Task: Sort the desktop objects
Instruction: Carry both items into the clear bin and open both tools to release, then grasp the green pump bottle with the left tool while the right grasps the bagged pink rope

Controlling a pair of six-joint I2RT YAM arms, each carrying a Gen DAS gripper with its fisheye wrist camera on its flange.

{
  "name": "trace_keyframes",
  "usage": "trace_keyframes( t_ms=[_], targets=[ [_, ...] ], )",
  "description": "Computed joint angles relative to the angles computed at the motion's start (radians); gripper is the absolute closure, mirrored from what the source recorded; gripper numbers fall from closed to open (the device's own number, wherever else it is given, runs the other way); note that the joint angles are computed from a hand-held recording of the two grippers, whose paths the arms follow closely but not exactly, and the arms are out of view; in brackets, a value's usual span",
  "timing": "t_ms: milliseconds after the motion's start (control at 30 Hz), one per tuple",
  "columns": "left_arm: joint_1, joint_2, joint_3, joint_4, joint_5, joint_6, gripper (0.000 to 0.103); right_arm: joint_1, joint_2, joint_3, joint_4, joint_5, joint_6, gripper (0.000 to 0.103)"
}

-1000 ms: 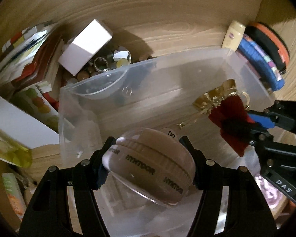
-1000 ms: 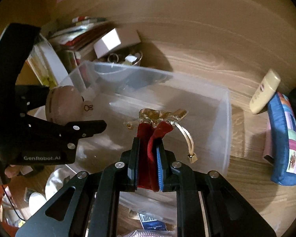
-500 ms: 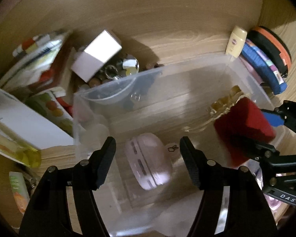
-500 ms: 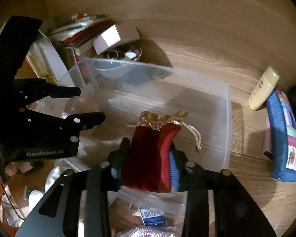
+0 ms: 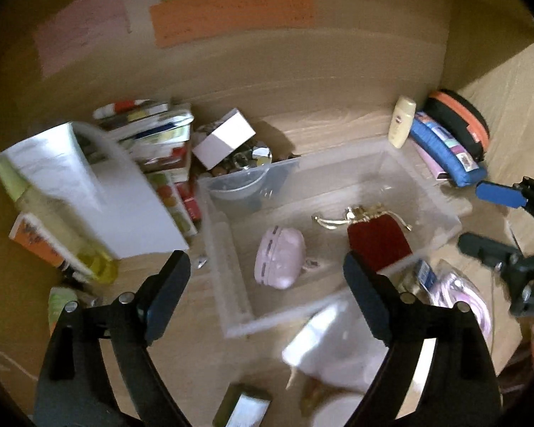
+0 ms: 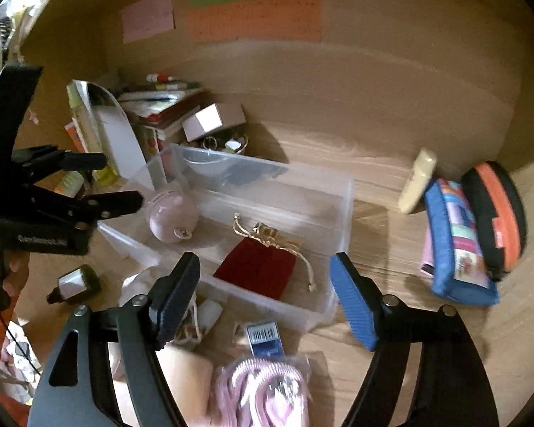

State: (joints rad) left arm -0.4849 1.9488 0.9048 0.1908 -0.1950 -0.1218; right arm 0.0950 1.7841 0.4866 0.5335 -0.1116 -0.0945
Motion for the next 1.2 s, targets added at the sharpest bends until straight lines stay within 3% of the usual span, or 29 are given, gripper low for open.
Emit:
trace_keyframes(
  t_ms=[167, 433, 900, 1133, 1200],
  targets=[
    [0.007, -0.108, -0.156, 0.08, -0.024, -0.015, 0.01, -0.021, -0.148, -0.138, 0.042, -0.011, -0.001, 0.02],
    [0.039, -0.144, -0.326, 0.16, -0.044, -0.037, 0.01, -0.037, -0.259, -0.269, 0.071, -0.012, -0.013, 0.02],
    [0.078, 0.065, -0.381, 0.28, 0.074, -0.083, 0.01, -0.091, 0.112, -0.329, 0.29, -0.005, -0.033, 0.02],
    [0.055, 0.121, -0.363, 0.303, 0.081, -0.086, 0.01, -0.048, 0.231, -0.314, 0.317, 0.013, -0.058, 0.02],
    [0.054, 0.139, -0.352, 0.305, 0.077, -0.083, 0.016, -0.024, 0.264, -0.287, 0.307, 0.03, -0.052, 0.02]
  ],
)
